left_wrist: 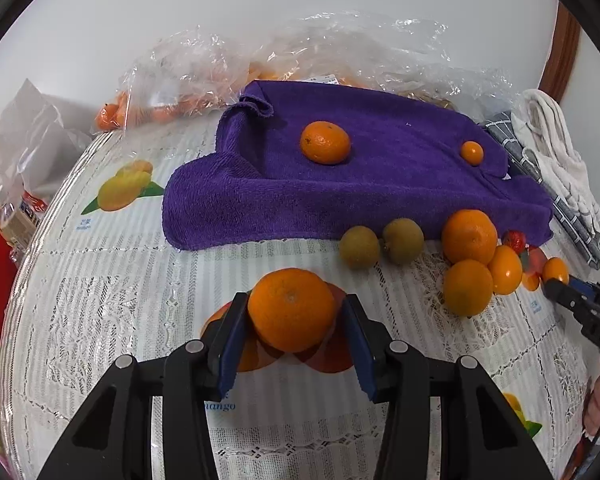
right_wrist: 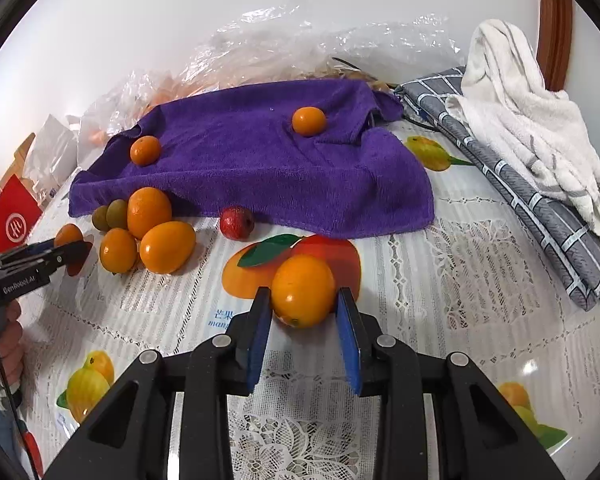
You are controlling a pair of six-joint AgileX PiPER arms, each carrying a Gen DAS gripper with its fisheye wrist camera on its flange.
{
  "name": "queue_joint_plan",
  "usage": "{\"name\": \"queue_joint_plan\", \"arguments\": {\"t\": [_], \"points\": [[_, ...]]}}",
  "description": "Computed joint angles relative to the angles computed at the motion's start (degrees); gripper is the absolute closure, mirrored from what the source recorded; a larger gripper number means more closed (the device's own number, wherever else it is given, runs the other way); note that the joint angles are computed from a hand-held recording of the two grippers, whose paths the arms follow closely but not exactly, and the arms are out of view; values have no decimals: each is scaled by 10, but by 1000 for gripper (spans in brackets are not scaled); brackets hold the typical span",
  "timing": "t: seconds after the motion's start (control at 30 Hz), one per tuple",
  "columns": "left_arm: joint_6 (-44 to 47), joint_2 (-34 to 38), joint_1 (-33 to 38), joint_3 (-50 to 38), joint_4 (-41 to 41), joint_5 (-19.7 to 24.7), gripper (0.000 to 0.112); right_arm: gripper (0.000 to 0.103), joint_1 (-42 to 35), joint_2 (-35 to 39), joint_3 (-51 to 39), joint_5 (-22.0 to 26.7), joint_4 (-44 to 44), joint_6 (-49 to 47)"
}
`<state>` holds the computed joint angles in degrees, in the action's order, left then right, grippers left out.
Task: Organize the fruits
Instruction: 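Grasp another small orange with the right gripper while the left gripper grasps a large orange, then lift both held oranges and carry them over the purple towel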
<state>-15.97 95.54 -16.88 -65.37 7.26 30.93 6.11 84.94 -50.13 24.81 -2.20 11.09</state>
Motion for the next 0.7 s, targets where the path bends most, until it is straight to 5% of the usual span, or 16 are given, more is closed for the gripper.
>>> {"name": "queue_joint_plan", "arguments": {"t": [0.17, 0.37, 0.7], "points": [[-64, 1, -17, 3, 61, 1, 74, 72, 6, 0, 2, -2, -14, 10], [18, -17, -2, 23, -41, -30, 74, 72, 2, -18, 17, -21, -3, -1], [-44, -47, -26, 47, 21, -84, 74, 72, 9, -34, 31, -34, -14, 9]]}}
